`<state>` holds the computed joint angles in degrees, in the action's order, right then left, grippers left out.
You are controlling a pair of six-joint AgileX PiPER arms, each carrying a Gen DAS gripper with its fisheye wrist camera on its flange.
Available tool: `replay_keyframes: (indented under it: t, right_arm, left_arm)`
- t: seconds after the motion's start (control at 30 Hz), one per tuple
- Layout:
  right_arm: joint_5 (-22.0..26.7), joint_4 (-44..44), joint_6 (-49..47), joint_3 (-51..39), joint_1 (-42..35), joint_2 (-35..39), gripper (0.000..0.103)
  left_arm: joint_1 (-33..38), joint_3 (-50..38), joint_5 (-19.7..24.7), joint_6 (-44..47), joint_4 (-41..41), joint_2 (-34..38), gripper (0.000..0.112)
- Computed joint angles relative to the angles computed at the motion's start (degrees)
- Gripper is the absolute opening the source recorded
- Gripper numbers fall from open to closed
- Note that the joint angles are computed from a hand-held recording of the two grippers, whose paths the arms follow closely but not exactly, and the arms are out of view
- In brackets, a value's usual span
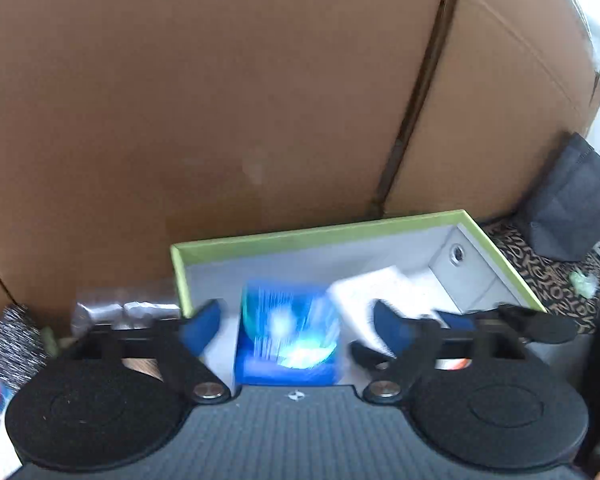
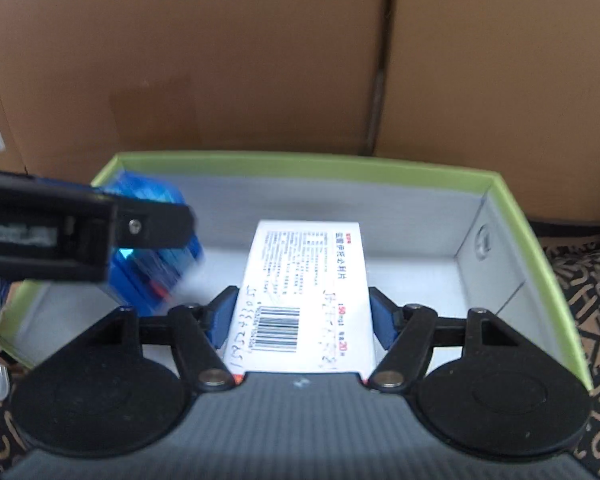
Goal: Organize objects
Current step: 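Carry both boxes into the lime-green box and open both tools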
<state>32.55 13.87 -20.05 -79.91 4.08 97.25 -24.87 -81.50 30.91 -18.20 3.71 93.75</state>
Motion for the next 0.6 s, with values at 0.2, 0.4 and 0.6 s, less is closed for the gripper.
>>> replay_keyframes:
  t: [0.2,0.4,0.6]
  right_arm:
    - [-2.5,-3.0,-0.9,2.0,-0.4,-3.3,0.095]
    - [-10.4,2.2,-5.6,13.5,-2.4,-17.1,0.103]
    - [-13.0,10.1,-8.3,26.6,0.5,-31.9,0.103]
  left_arm:
    - [-0.6,5.1,-4.2,-1.9,4.3,-5.5,0.090]
    - [-5.1,14.4,-2.9,-17.4,19.2,-19.2,0.092]
    - [-11.6,23.1,8.4,-31.0,33.1,-32.0,0.092]
